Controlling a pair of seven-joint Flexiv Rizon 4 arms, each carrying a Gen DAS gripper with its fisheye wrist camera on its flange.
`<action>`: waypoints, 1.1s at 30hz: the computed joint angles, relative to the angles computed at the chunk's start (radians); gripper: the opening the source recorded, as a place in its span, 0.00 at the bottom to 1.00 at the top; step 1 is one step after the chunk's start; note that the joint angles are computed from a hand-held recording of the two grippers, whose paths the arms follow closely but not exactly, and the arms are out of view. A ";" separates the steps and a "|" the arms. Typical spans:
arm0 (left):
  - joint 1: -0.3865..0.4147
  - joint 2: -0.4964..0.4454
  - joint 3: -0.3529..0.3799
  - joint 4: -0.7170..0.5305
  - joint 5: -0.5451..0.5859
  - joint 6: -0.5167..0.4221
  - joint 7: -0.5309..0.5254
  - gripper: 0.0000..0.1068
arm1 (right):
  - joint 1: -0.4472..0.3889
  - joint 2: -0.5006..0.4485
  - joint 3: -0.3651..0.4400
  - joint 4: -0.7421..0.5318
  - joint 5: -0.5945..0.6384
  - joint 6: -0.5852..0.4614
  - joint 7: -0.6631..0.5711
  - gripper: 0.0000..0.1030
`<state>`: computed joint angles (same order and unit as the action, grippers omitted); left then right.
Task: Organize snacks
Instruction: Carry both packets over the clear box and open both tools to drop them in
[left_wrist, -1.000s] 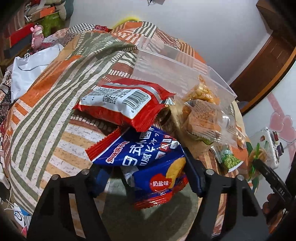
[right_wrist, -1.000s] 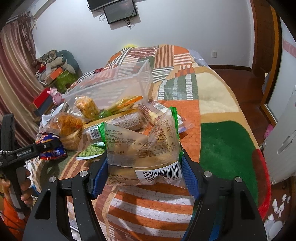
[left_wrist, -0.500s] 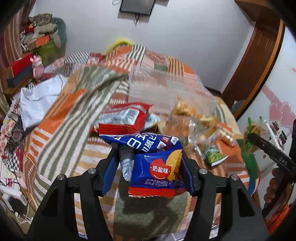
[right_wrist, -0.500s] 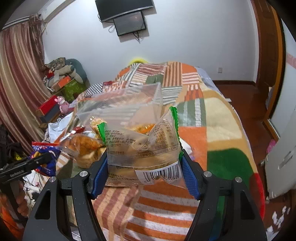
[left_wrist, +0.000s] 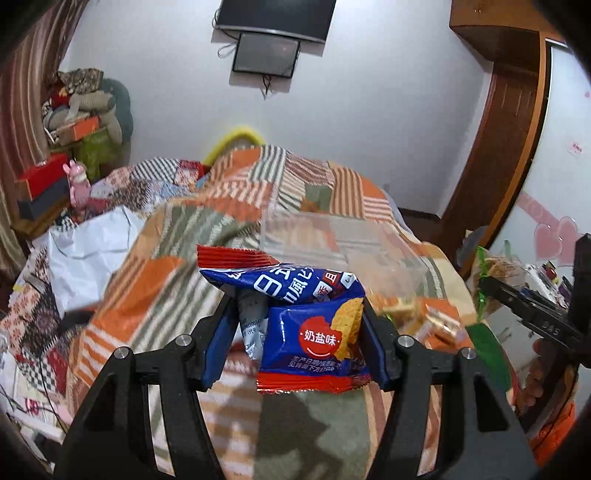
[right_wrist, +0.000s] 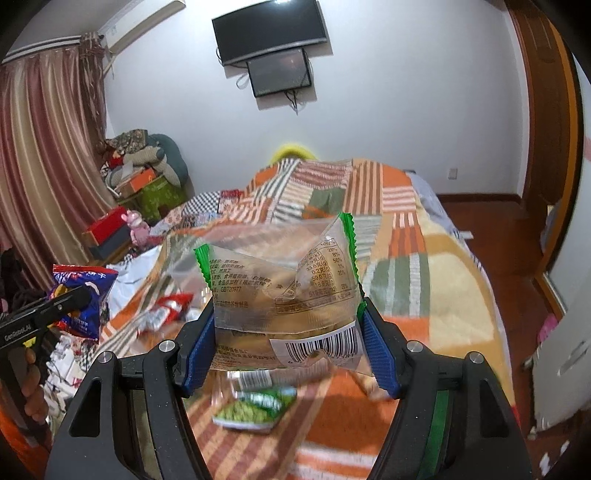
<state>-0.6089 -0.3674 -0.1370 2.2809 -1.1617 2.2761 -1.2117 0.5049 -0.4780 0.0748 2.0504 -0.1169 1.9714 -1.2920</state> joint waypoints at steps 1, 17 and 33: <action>0.003 -0.003 0.005 -0.010 -0.003 0.001 0.012 0.57 | 0.005 -0.003 -0.006 -0.006 0.002 0.004 -0.003 0.66; 0.075 -0.133 0.064 -0.264 0.005 -0.103 0.243 0.57 | 0.040 -0.081 -0.043 -0.149 0.014 -0.010 -0.034 0.66; 0.090 -0.332 0.023 -0.665 -0.483 -0.231 0.800 0.57 | -0.056 -0.207 0.054 -0.325 -0.137 -0.181 0.055 0.66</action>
<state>-0.5186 -0.6998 -0.1137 1.6163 -1.6451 2.0452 -0.4115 0.4492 -0.6850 0.1289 1.7258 -0.2534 1.7908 -1.2371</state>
